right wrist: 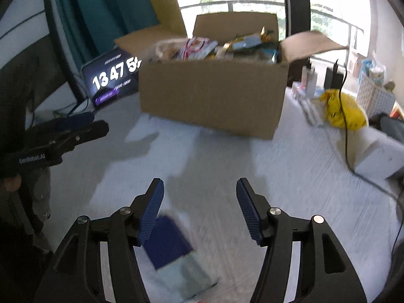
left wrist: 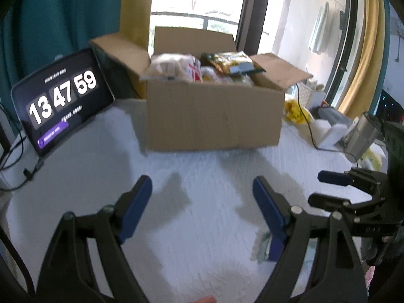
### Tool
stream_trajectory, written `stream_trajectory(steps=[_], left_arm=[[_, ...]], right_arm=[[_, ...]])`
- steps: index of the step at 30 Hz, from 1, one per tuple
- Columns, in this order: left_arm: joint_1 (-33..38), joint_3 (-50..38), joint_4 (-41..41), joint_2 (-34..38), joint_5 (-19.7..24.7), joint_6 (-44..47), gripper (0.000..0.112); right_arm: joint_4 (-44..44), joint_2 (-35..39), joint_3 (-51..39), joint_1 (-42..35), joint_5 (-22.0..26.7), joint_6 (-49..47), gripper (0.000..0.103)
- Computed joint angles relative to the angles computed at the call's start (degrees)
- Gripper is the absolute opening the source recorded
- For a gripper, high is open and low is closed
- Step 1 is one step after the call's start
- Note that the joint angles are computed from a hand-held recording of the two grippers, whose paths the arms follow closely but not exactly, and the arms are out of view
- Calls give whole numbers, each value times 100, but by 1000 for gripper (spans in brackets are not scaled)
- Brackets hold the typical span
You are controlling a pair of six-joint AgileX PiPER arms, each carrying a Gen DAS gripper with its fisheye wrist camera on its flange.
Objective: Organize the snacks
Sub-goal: 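Withdraw both open tools from the box, then grasp the dark blue-and-teal pack on the table with the right tool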
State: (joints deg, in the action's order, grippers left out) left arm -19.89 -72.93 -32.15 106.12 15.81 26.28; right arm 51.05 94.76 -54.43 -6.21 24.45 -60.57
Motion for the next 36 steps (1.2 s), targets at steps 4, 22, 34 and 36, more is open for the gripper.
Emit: stream_trajectory(steps=[4,22,34,36], left_arm=[[-10,292,-371,-24,56,412,83],[65,1088,-997,-37,81,1055,83],[64,879,-1153,101,159,1269,83],[57,803,-1118,110,182,1239,83]], right_arm=[[-606,-86,430,319,-372,142,73],[-1199,479,471,557,-381,450,61],[-1112,491,93,389,-307,606,58],[-1132,501,8,376,-292,628,58]])
